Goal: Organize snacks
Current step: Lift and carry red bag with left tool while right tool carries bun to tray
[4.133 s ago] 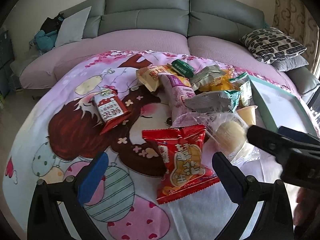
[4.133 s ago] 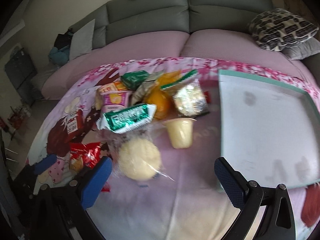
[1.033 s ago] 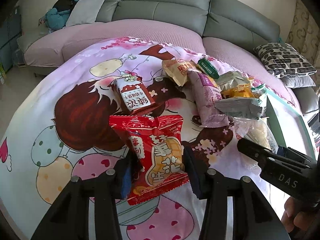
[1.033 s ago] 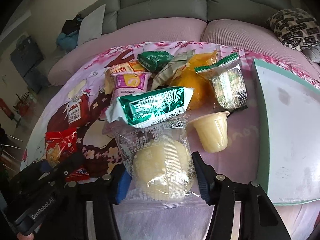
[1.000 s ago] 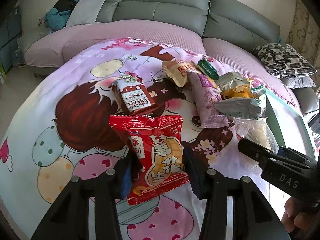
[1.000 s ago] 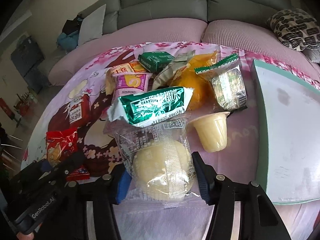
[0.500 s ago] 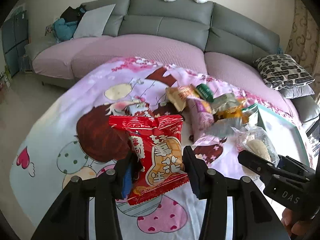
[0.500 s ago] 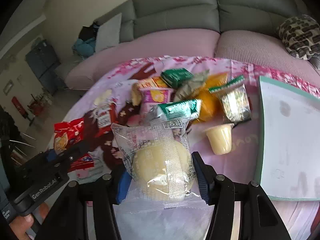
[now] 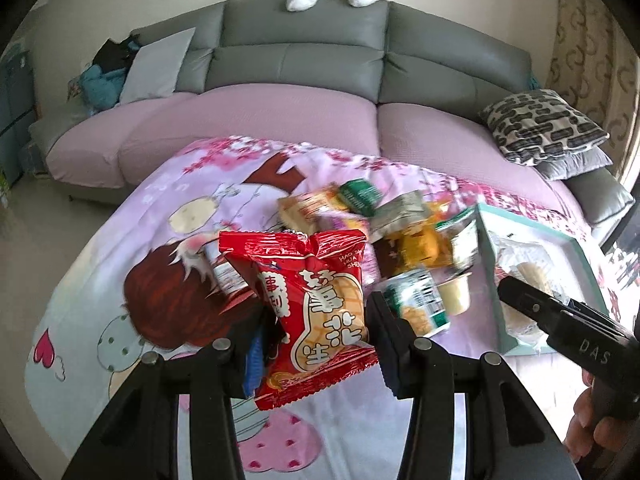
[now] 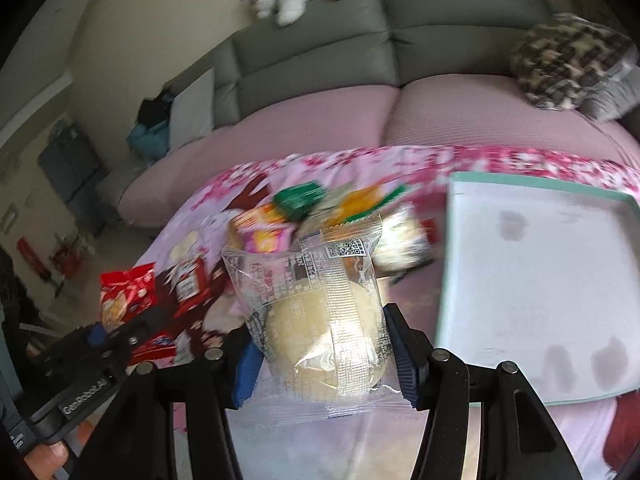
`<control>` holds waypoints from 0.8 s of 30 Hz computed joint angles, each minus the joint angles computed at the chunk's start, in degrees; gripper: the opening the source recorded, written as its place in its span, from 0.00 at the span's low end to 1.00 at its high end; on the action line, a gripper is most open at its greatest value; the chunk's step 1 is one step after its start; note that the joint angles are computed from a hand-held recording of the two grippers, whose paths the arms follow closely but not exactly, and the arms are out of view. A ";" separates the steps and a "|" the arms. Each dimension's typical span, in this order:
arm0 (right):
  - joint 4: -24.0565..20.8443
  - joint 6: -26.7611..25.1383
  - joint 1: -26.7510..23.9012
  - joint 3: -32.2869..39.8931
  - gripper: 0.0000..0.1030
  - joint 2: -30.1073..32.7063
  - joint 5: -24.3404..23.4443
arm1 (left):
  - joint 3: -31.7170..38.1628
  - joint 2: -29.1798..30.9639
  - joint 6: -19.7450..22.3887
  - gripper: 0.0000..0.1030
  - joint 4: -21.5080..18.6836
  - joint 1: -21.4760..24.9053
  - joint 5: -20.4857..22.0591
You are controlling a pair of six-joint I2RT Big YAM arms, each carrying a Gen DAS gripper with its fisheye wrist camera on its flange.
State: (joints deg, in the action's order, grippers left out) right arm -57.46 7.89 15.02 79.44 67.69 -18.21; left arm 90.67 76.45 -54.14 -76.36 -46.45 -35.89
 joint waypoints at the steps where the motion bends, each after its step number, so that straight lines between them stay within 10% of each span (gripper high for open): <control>1: -0.05 0.18 -1.09 0.06 0.57 0.00 0.02 | 1.05 0.87 0.89 0.47 0.26 -0.01 0.13; 24: 2.99 7.56 -22.40 -0.44 0.57 0.56 10.73 | 30.86 26.76 19.31 0.47 8.76 -2.25 11.13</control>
State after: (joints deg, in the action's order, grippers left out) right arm -54.47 15.45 -7.38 79.00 68.24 -7.48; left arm 121.53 103.21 -34.83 -67.60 -48.70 -24.76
